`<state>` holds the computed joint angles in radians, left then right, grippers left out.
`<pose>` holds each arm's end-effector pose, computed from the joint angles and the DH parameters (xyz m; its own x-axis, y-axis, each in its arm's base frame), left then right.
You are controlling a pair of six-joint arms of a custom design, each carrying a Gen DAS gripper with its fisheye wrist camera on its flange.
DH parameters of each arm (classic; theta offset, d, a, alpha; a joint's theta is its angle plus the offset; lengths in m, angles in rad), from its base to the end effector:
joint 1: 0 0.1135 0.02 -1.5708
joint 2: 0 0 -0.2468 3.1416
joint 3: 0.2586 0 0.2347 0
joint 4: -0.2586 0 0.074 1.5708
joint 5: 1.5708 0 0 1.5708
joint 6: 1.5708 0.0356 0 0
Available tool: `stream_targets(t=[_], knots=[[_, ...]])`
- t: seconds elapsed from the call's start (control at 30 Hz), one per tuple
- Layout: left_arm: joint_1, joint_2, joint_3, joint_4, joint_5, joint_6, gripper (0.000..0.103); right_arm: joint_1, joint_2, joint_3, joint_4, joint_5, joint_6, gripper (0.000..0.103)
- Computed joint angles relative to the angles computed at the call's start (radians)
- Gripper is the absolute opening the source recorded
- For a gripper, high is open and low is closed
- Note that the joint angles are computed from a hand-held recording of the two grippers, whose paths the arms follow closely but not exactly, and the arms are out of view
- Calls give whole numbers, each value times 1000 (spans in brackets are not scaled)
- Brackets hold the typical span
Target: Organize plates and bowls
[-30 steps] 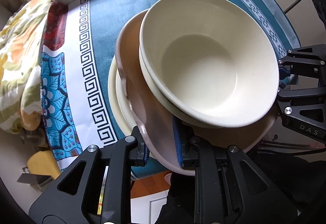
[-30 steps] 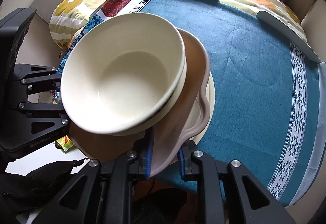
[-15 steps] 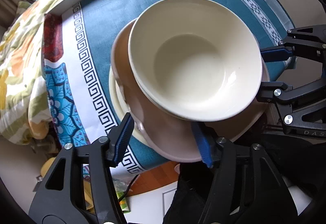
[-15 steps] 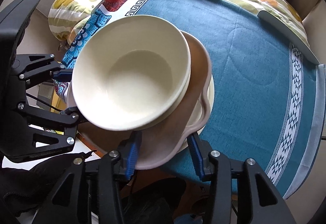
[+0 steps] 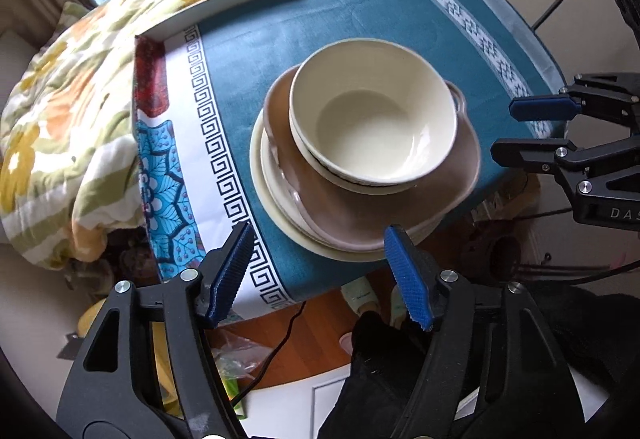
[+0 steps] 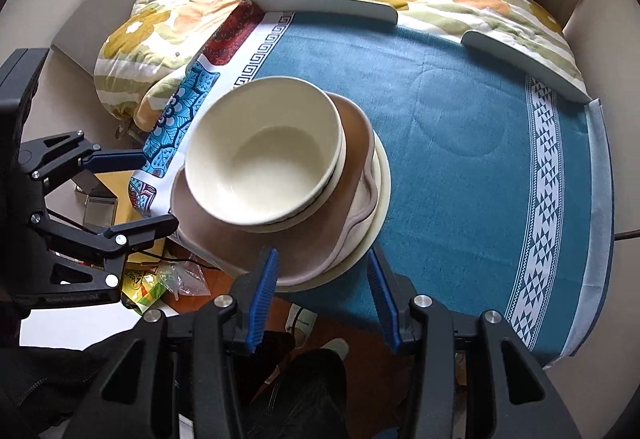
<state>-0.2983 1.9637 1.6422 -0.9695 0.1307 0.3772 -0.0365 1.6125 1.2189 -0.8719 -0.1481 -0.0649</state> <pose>0.3608 -0.1158 0.2217 -0.7341 0.6078 -0.3029 0.6413 0.7672 -0.0147 0.2957 -0.0055 0.2243 -0.9506 -0.0295 -0.3091 -0.0700 0.9902 0.1209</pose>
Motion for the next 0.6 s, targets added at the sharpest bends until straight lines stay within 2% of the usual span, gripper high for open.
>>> stream_targets(t=[0.1,0.23,0.37,0.4,0.47,0.5,0.53,0.6], knots=[[6,-159,-86,32,24,-97,65,-12,-142,-42,-4,-8,4,42],[-3,-387,-174,64,32,-198,65,-27,-361,-45,-74,11,23,42],[-69,-614,-245,103,-67,-303,67,-24,-560,-3,-157,67,44,42],[-88,-667,-256,107,-86,-331,70,-27,-600,8,-169,75,52,42],[-118,-772,-291,125,-108,-383,96,-31,-682,18,-192,85,76,42],[-138,-823,-310,135,-125,-410,101,-29,-721,19,-201,99,89,44],[-156,-877,-333,150,-138,-426,103,-23,-755,20,-210,120,102,50],[-213,-948,-352,150,-204,-453,103,-18,-816,18,-219,148,118,89]])
